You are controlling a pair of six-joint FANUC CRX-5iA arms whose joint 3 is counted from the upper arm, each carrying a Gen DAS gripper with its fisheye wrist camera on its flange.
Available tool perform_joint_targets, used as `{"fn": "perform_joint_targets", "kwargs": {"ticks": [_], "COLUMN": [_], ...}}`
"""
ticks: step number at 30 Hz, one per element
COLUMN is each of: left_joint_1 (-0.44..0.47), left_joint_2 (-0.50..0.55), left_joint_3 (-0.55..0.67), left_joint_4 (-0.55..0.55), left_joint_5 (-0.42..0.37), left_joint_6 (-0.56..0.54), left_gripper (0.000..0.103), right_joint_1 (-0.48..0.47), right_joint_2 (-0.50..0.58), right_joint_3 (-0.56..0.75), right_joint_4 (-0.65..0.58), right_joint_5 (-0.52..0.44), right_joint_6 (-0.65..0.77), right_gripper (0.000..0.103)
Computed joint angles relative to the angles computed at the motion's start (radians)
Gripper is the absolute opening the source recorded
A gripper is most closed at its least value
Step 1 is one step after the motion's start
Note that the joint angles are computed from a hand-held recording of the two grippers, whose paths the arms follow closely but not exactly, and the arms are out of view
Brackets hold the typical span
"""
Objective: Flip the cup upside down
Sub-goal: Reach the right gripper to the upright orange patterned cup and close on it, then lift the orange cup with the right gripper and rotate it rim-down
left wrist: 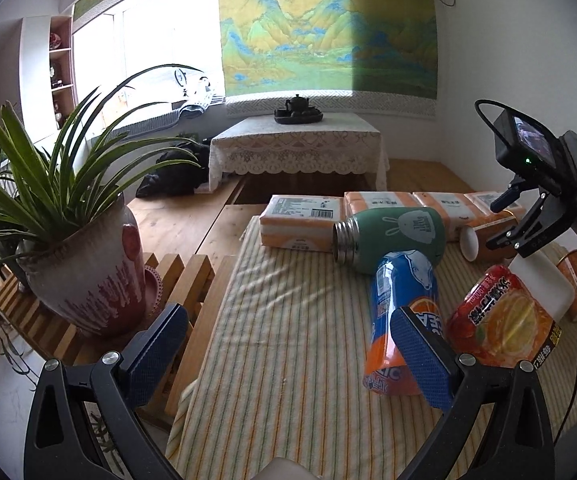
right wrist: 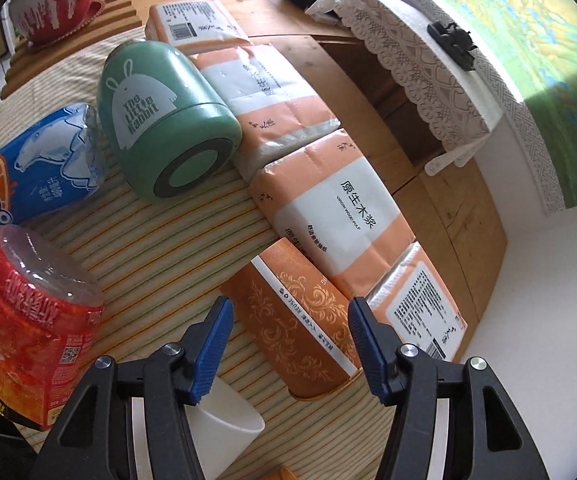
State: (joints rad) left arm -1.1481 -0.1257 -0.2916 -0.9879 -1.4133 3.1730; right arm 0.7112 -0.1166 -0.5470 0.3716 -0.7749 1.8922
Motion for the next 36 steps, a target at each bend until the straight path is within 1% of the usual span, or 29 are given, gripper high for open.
{"fn": "perform_joint_targets", "kwargs": {"ticks": [6, 10, 16, 21, 30, 32, 36], "left_joint_1": [0.023, 0.042, 0.051, 0.063, 0.083, 0.085, 0.083], "left_joint_2": [0.008, 0.01, 0.013, 0.009, -0.005, -0.007, -0.013], "left_joint_3": [-0.005, -0.007, -0.004, -0.009, -0.026, -0.028, -0.033], "left_joint_4": [0.005, 0.02, 0.021, 0.033, 0.047, 0.049, 0.049], "left_joint_5": [0.044, 0.079, 0.093, 0.112, 0.14, 0.14, 0.134], "left_joint_6": [-0.001, -0.012, -0.018, -0.023, -0.033, -0.034, -0.026], "left_gripper": [0.102, 0.102, 0.102, 0.102, 0.102, 0.102, 0.102], "right_joint_1": [0.005, 0.022, 0.047, 0.055, 0.082, 0.086, 0.087], "right_joint_2": [0.028, 0.044, 0.065, 0.089, 0.074, 0.068, 0.045], "right_joint_3": [0.025, 0.016, 0.016, 0.006, -0.09, -0.098, -0.095], "right_joint_4": [-0.012, 0.028, 0.073, 0.129, 0.301, 0.312, 0.28], "right_joint_5": [-0.022, -0.027, -0.048, -0.042, -0.001, -0.004, -0.008], "right_joint_6": [0.057, 0.054, 0.066, 0.027, -0.087, -0.097, -0.074], "right_gripper": [0.055, 0.056, 0.056, 0.06, 0.06, 0.059, 0.058]}}
